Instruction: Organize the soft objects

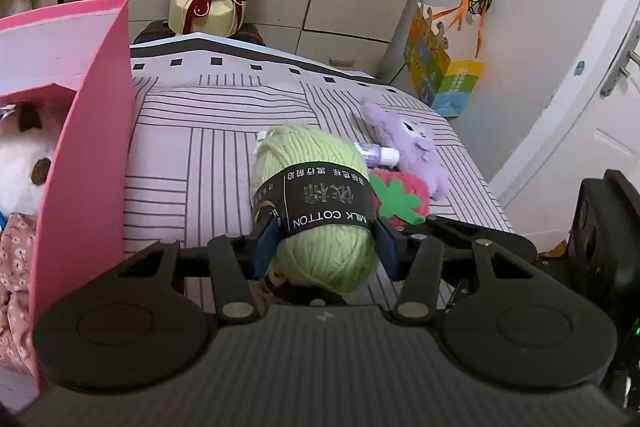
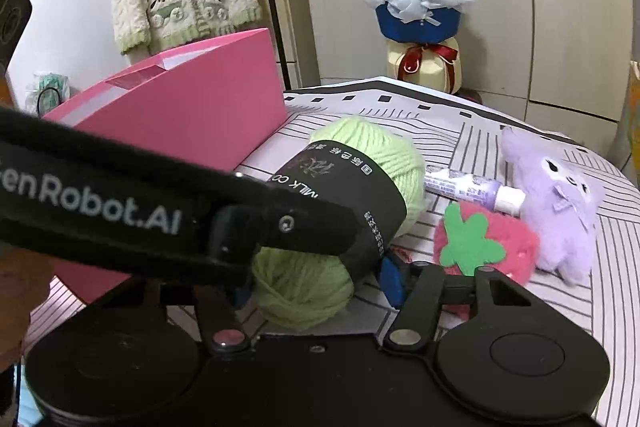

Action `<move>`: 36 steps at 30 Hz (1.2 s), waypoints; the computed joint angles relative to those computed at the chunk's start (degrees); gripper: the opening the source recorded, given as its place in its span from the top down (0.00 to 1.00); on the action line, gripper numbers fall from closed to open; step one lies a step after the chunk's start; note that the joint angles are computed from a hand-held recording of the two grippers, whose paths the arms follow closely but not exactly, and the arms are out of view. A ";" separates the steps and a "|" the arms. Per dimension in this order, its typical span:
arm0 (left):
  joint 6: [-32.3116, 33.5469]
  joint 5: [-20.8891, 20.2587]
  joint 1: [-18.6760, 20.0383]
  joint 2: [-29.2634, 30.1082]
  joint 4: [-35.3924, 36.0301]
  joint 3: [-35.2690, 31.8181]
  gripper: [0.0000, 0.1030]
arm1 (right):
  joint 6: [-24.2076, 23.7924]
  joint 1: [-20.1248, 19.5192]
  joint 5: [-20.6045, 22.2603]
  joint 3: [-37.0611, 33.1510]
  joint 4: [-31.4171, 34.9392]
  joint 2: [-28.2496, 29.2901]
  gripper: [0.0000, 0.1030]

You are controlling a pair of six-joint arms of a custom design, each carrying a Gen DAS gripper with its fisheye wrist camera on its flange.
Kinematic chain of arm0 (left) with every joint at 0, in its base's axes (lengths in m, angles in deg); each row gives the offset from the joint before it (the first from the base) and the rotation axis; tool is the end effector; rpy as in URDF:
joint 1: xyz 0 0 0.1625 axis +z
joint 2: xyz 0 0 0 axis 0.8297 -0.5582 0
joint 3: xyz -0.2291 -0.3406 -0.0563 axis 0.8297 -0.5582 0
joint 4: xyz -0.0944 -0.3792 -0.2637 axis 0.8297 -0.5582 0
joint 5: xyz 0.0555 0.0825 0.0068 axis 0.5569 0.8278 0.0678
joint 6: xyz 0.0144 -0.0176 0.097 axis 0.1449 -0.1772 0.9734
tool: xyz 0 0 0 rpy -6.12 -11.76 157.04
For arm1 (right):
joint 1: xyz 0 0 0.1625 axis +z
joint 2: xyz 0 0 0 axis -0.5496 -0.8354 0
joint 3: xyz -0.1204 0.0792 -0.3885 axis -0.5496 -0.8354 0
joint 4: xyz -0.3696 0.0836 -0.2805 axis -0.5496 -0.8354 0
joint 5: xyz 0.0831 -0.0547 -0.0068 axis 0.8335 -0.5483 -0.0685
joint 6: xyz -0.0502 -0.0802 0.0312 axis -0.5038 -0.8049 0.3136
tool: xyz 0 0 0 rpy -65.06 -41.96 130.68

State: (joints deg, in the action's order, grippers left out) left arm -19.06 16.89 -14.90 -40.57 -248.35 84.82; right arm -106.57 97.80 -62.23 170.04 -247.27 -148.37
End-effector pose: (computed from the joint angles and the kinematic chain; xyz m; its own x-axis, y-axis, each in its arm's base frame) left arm -0.2947 -0.5001 -0.1055 -0.8043 0.4375 -0.4020 0.5860 0.6962 -0.4147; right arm -0.0575 -0.4675 0.1893 -0.7466 -0.3229 0.5816 -0.6417 0.5802 -0.5017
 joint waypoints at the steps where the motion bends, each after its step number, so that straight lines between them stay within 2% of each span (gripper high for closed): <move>1: -0.28 -0.15 -0.12 -0.18 0.15 0.24 0.51 | 0.33 0.07 -0.15 0.50 -0.74 -0.08 0.38; 7: -0.67 -2.66 -0.95 -2.17 -0.04 3.19 0.51 | 4.03 -0.62 -0.21 3.73 0.35 -3.87 0.38; 12: -2.02 -3.37 -2.47 -3.77 -0.16 6.07 0.51 | 4.65 -0.89 -0.76 6.45 -1.44 -5.53 0.38; 17: -2.63 -6.84 -3.18 -5.64 -1.19 9.28 0.52 | 6.97 0.36 -5.24 10.38 -6.71 -7.10 0.37; 20: -2.43 -7.72 -4.31 -6.93 -1.88 11.51 0.52 | 6.85 -0.07 -5.52 13.21 -10.02 -8.06 0.37; 27: -3.88 -8.42 -6.85 -9.83 -2.29 16.28 0.52 | 6.24 -0.25 -7.22 18.07 -11.91 -11.44 0.36; 30: -4.62 -8.51 -7.93 -11.06 -2.49 17.99 0.52 | 6.57 1.06 -9.47 19.29 -11.57 -12.97 0.36; 32: -5.10 -8.52 -8.71 -11.99 -2.54 19.01 0.52 | 5.35 2.05 -10.88 20.40 -12.48 -13.71 0.35; 36: -4.66 -10.28 -9.59 -14.04 -2.78 21.00 0.52 | -0.04 3.42 -13.13 22.57 -16.06 -14.69 0.34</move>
